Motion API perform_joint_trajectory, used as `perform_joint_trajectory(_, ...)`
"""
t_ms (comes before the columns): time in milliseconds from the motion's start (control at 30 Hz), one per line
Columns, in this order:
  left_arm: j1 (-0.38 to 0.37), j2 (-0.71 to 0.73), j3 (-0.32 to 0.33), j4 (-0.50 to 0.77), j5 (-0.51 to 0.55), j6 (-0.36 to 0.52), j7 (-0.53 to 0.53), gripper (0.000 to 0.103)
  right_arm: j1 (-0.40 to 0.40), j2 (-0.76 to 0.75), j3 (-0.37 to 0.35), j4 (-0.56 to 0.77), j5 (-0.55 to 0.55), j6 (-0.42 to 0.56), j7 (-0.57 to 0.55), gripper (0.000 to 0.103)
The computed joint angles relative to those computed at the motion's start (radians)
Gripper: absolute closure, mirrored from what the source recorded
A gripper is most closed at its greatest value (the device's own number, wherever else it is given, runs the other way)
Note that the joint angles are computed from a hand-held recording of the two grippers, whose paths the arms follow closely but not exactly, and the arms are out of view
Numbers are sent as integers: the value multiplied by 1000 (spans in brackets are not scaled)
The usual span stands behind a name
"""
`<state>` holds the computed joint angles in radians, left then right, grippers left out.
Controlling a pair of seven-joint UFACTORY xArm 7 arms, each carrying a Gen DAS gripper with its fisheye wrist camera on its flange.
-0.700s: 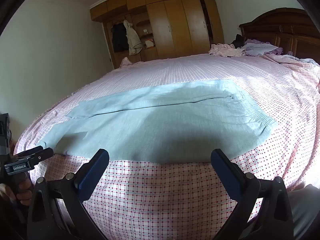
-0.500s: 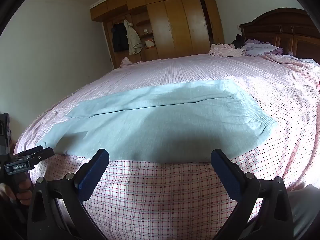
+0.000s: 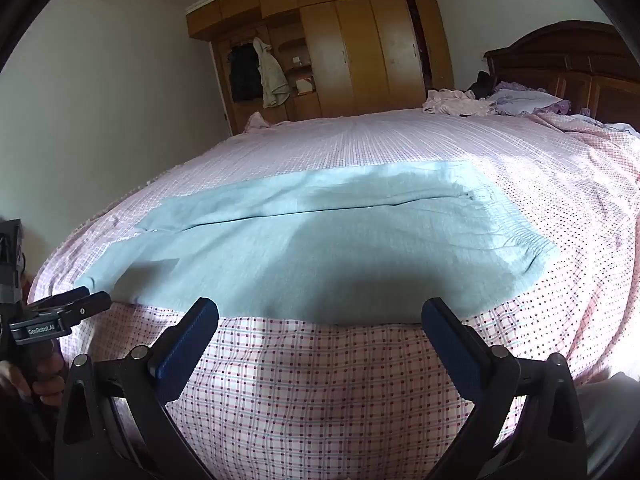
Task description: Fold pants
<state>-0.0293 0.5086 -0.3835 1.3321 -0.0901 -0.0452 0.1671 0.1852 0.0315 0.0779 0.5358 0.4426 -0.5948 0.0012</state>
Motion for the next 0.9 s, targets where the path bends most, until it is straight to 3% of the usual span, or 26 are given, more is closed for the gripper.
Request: perform_joint_trajectory(900, 3, -1, 0, 10, -4, 10, 5, 0, -2, -9, 3, -5, 3, 1, -4, 5)
